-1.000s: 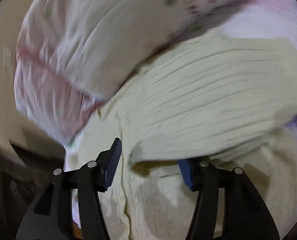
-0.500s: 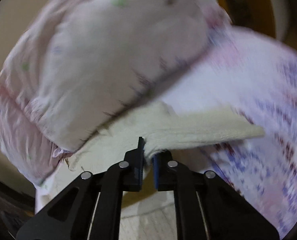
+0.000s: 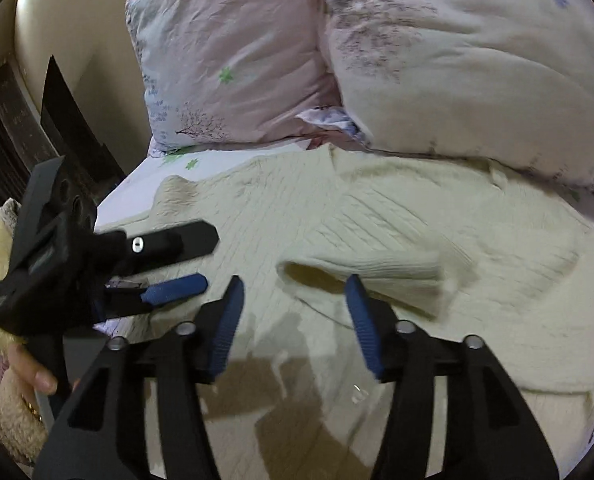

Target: Fold small clothes

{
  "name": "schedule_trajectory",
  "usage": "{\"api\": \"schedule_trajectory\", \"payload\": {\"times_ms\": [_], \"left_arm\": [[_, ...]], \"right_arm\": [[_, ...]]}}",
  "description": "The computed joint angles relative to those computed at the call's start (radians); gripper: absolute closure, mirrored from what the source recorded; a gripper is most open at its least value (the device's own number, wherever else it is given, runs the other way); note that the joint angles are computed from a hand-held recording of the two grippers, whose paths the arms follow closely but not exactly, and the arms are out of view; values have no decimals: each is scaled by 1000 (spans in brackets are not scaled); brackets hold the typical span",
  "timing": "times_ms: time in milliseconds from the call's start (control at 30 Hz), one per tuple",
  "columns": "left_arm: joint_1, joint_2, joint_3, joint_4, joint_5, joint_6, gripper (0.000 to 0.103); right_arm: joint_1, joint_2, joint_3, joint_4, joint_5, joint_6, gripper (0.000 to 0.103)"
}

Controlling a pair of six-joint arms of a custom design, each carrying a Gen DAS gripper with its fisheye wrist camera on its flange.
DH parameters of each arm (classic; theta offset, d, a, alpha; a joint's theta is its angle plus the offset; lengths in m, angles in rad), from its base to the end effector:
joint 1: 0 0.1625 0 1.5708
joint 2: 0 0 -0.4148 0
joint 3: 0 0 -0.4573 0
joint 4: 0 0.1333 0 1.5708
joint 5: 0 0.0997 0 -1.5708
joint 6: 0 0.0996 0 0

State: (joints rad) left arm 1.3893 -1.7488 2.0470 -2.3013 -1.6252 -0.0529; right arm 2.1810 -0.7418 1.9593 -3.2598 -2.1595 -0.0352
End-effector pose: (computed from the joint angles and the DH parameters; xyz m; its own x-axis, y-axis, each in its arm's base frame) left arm 0.0363 -0.5108 0.3879 -0.9853 0.1551 0.0715 0.1120 0.9026 -0.4158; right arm 0.4023 -0.4392 -0.0148 -0.8076 -0.2954 0.5104 -0.5393 0.7202 -0.4365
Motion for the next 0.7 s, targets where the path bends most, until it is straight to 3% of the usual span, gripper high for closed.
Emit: {"api": "schedule_trajectory", "payload": {"times_ms": [67, 100, 167, 233, 267, 367, 467, 600, 700], "left_arm": [[-5, 5, 0, 0, 0, 2, 1], [-8, 5, 1, 2, -3, 7, 1], [-11, 3, 1, 13, -9, 23, 3], [-19, -6, 8, 14, 4, 50, 4], [-27, -10, 12, 10, 22, 69, 4], [-48, -15, 22, -9, 62, 109, 4], [-53, -18, 28, -14, 62, 122, 4], [-44, -11, 21, -12, 60, 120, 4], [-34, -10, 15, -8, 47, 117, 4]], "right_arm": [[-3, -19, 21, -25, 2, 18, 42], [-14, -29, 21, -3, 34, 79, 42], [-74, -105, 74, 41, 189, 258, 43], [-144, -164, 143, 0, 369, 387, 45], [-167, -184, 173, -30, 409, 446, 45], [-188, -210, 217, -110, 347, 533, 46], [-207, -216, 223, -112, 303, 615, 46], [-224, -184, 193, -109, 333, 609, 50], [-215, -152, 148, -70, 270, 604, 58]]}}
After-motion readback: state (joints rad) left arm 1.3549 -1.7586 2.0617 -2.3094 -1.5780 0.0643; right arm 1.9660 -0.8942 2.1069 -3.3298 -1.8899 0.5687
